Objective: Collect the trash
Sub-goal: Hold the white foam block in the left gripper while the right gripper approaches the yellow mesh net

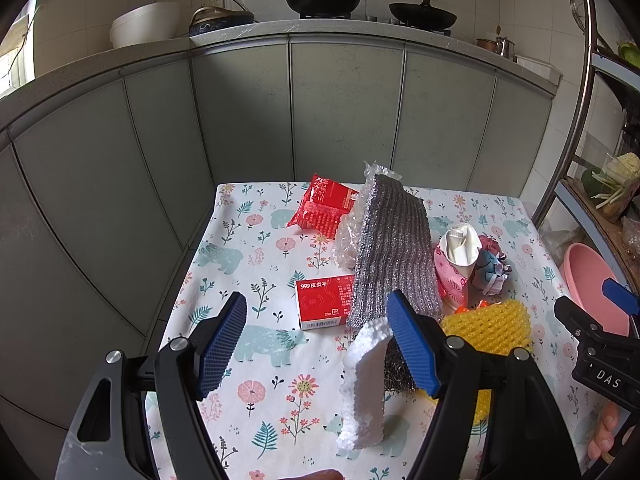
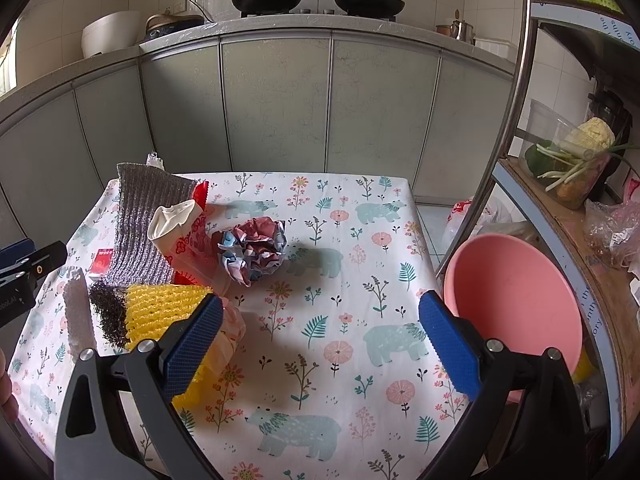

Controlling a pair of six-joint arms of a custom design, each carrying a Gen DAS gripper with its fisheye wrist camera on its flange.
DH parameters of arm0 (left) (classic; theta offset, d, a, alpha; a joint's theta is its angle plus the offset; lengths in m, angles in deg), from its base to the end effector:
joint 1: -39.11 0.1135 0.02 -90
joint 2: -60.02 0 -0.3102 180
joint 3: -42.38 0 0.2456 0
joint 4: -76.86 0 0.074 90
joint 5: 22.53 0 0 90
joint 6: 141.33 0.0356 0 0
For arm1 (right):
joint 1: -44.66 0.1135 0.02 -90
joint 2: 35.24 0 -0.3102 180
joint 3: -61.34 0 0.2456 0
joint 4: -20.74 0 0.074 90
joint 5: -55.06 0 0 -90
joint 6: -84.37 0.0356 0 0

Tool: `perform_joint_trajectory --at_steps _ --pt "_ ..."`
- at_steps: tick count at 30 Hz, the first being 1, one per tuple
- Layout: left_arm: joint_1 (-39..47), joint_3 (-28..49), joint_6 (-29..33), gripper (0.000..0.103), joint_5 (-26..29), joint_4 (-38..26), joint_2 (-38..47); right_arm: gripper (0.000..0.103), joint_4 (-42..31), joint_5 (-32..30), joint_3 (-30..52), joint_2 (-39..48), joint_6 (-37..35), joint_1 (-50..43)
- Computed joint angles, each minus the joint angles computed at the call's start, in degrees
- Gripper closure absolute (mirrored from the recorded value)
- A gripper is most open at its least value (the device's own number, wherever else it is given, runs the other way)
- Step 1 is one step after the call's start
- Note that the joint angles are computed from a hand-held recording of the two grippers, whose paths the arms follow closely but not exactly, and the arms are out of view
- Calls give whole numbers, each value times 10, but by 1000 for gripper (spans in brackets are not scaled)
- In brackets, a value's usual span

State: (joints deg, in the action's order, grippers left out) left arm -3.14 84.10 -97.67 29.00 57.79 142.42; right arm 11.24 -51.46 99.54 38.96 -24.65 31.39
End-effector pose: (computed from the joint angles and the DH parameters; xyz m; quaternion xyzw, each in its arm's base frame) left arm 0.1752 -0.1292 0.1729 -0.1184 0.9078 0.0556 0.3984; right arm 0.2067 -0.0384 0.1905 -0.1003 0.9121 0.0235 0.3969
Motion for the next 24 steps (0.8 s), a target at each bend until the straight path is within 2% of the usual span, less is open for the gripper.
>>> perform_joint_trajectory --at_steps 24 --pt "2 1 -4 31 -1 -3 9 4 2 -1 -2 1 0 -1"
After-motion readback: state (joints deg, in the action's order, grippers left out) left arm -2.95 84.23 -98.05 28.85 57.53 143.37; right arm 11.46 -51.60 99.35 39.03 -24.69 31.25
